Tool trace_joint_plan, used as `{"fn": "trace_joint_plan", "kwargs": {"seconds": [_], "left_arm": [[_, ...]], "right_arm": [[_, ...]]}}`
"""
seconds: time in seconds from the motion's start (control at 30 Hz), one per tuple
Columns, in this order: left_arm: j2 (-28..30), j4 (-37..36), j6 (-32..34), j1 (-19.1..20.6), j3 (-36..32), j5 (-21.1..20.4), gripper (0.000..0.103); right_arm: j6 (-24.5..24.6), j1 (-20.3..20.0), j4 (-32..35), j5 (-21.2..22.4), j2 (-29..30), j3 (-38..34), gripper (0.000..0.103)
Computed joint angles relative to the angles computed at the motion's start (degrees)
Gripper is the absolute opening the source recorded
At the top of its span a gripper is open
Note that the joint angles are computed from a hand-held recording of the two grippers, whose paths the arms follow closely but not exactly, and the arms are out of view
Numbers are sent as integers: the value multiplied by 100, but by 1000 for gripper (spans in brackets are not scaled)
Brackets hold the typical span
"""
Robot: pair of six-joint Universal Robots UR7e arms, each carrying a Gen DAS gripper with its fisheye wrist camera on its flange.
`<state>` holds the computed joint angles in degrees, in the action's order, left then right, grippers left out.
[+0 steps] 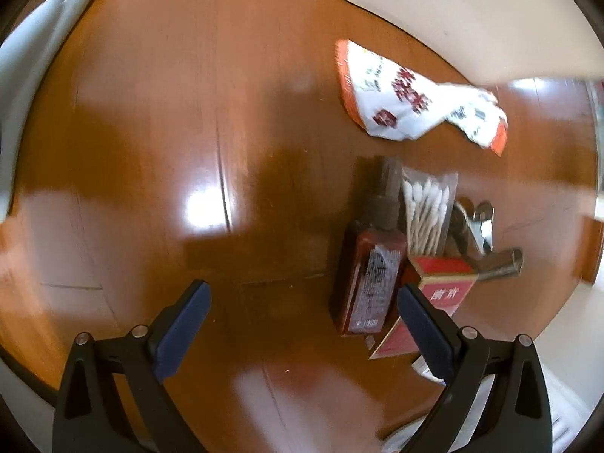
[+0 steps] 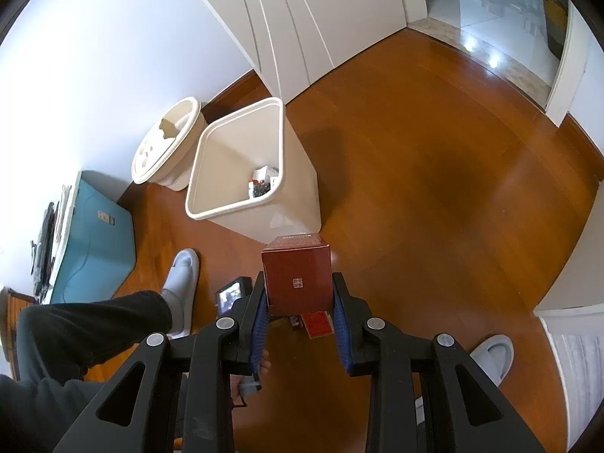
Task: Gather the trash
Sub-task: 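Lift the red box with the right tool while the left tool grasps the brown spray bottle, then drop the spray bottle into the wastebasket with the left tool while the right tool drops the red box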
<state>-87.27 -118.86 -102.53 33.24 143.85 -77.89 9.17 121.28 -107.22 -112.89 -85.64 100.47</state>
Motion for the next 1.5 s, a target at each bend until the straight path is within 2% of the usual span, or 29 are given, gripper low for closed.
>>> {"fn": "trace_joint_plan", "kwargs": {"seconds": [0.27,0.4,0.43,0.47,0.5,0.53,0.57,0.7,0.73,0.83,0.97,1.07,1.17,1.23,1.3,1.37,1.47,1.5], "left_arm": [[400,-506,277,335,168,-22,101],[943,-543,422,565,-56,-68,101],[1008,-600,458,582,-52,-23,97],[1048,-496,479,553,-113,41,82],[1218,-153,582,501,-298,85,62],[1277,25,664,420,-391,176,52],[1322,81,746,376,-446,229,30],[1146,-653,957,426,-180,121,30],[1088,-648,958,399,-159,113,30],[616,-505,872,113,-86,145,30],[-128,179,764,-412,-296,276,30],[-437,777,859,-730,-863,579,30],[-390,1383,1159,-1066,-1687,1111,30],[-276,1866,1482,-1187,-2378,1605,30],[-126,2281,1842,-1083,-2979,2133,30],[9,2700,2253,-741,-3589,2595,30],[284,2898,2560,-45,-4066,2848,30],[376,3022,2541,76,-4218,2845,30]], "right_arm": [[16,-3,-15,9,29,0,32],[16,-13,-21,18,22,11,32],[11,-13,-20,20,22,8,32],[11,-12,-17,21,23,5,32],[6,-16,-16,19,24,7,32],[16,-15,-12,19,25,5,32],[16,-20,-7,23,23,7,32],[39,-34,32,44,20,11,32],[50,-30,31,43,20,5,32],[11,0,-27,44,36,-35,32],[15,51,-111,8,53,-50,32],[62,96,-213,-22,69,-67,32],[82,160,-389,-120,74,-89,32],[92,182,-463,-151,80,-109,32],[164,190,-539,-210,70,-101,32],[239,189,-586,-233,47,-76,32],[272,200,-607,-252,42,-45,32],[277,203,-603,-258,50,-45,32]]}}
